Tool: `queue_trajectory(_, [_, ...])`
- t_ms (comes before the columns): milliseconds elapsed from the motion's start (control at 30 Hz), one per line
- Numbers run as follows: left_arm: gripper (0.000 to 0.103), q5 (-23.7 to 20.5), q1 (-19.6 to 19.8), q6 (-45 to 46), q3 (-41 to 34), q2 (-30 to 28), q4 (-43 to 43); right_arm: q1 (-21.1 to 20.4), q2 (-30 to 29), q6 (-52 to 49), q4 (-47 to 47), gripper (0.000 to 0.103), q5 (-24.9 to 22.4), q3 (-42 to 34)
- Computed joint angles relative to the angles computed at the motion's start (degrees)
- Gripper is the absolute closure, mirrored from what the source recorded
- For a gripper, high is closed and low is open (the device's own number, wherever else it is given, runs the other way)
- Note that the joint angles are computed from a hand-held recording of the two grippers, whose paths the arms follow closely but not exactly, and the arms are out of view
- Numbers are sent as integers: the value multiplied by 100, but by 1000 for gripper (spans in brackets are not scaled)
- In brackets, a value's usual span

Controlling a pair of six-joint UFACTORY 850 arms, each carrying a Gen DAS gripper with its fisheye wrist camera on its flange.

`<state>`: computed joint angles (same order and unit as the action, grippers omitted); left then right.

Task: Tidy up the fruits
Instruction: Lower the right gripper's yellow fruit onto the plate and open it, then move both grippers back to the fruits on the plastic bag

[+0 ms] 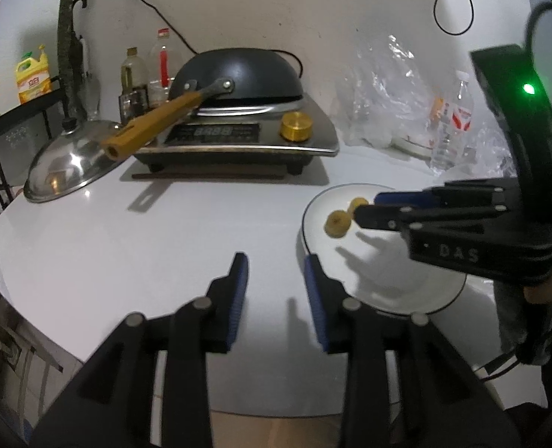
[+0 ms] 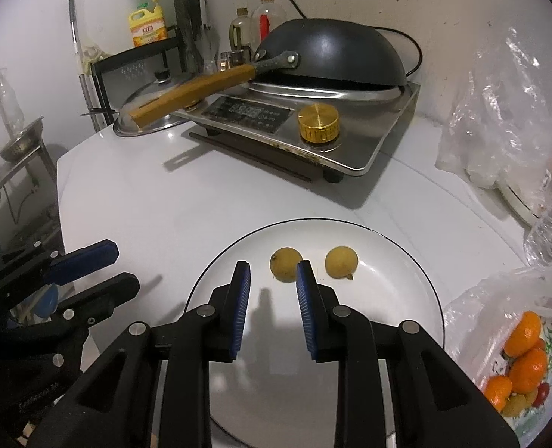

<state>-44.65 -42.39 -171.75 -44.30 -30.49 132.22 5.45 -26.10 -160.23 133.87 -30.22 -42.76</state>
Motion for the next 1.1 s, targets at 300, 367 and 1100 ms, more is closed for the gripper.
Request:
queue_trajectory(300, [44,-184,-360,88,7,94,-335,-387,459,-165,-62,76,-264,504])
queue_trajectory(367, [44,-177,-433,134,-27,91,-419,-487,564,-179,-97,76,-327,615])
queue_trajectory(1100, [43,58,-1114,1365,-913,-204,-1614,-2043,1120,254,-1278,66,-1063,1147])
